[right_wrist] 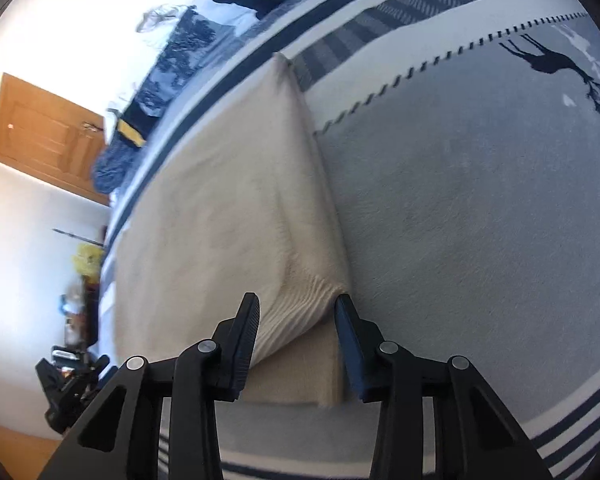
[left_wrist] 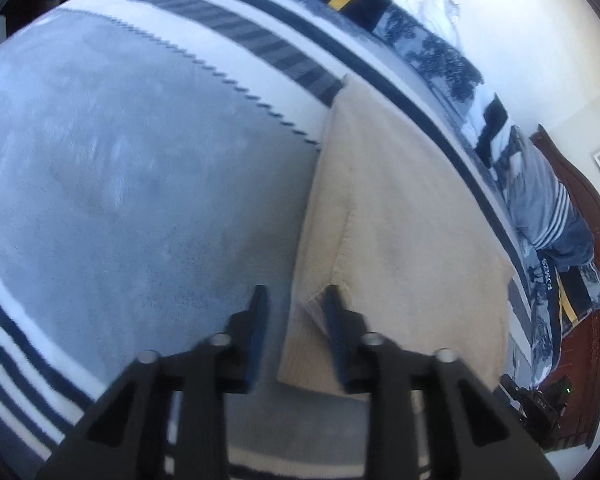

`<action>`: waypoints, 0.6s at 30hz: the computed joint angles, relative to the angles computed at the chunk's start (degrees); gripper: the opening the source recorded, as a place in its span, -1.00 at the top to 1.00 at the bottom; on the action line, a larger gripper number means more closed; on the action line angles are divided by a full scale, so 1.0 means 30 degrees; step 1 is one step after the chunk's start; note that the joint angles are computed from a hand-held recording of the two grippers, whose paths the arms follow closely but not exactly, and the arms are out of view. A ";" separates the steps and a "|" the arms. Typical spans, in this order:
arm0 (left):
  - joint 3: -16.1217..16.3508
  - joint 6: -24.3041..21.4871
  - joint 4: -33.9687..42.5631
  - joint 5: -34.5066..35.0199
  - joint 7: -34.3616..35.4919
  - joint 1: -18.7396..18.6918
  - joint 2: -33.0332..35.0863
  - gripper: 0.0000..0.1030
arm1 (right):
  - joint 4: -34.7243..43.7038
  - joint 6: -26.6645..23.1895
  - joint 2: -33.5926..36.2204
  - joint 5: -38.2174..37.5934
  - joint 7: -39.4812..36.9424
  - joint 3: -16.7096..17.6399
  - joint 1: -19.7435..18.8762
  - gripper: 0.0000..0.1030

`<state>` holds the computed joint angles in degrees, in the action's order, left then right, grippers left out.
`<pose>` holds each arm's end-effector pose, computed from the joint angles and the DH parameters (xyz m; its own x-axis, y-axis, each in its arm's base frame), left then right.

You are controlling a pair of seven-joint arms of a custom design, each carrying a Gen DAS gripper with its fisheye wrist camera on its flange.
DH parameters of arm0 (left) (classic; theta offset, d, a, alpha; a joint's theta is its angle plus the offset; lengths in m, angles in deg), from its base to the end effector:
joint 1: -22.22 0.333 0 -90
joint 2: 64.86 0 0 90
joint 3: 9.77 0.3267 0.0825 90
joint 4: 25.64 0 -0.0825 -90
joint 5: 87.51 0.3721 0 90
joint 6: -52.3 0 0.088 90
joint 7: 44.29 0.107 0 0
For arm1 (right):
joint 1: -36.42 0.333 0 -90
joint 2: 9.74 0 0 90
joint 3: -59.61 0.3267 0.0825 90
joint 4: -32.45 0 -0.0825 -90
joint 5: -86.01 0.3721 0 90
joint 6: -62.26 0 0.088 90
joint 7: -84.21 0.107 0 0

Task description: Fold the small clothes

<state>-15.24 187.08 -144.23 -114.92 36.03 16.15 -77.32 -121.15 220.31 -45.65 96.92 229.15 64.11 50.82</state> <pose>0.5070 -0.1144 0.5948 0.1007 -0.8678 0.4865 -0.8974 -0.2904 -0.3322 0.3604 0.1182 0.5205 -0.4970 -0.6333 -0.5932 -0.6205 0.7373 -0.2671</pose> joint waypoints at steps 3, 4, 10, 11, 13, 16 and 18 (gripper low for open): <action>0.0186 -0.0305 0.0721 -0.1522 0.0257 -0.0219 0.0817 0.55 | 0.0320 0.0049 0.0364 -0.0158 -0.0039 0.0057 -0.0054 0.27; 0.0087 -0.0182 0.0844 -0.1540 0.0424 -0.0214 0.0933 0.55 | 0.0609 -0.0311 0.0555 -0.0436 -0.0035 0.0220 -0.0227 0.27; -0.0318 0.0348 0.1295 -0.1838 0.0591 -0.0256 0.1338 0.41 | 0.1013 -0.0686 0.0754 -0.1881 0.0733 0.0948 -0.1157 0.66; -0.0305 0.0394 0.1191 -0.1947 0.0645 -0.0256 0.1241 0.41 | 0.0985 -0.0534 0.0631 -0.2113 0.0747 0.1000 -0.1236 0.69; -0.0312 0.0393 0.1177 -0.2183 0.0781 -0.0323 0.1279 0.41 | 0.1064 -0.0683 0.0553 -0.2667 0.0926 0.1250 -0.1516 0.75; -0.0587 0.0556 0.1036 -0.0960 0.0331 -0.0264 0.1341 0.52 | 0.1141 -0.0724 0.0877 -0.2374 0.0559 0.0733 -0.0905 0.79; -0.0573 0.0839 0.0872 -0.0685 0.0167 -0.0271 0.1271 0.88 | 0.1284 -0.1059 0.1042 -0.2269 0.0483 0.0627 -0.0799 0.82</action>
<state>-16.96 189.60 -141.61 -116.98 36.53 15.34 -73.51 -117.30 217.13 -42.52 90.11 230.60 65.99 48.42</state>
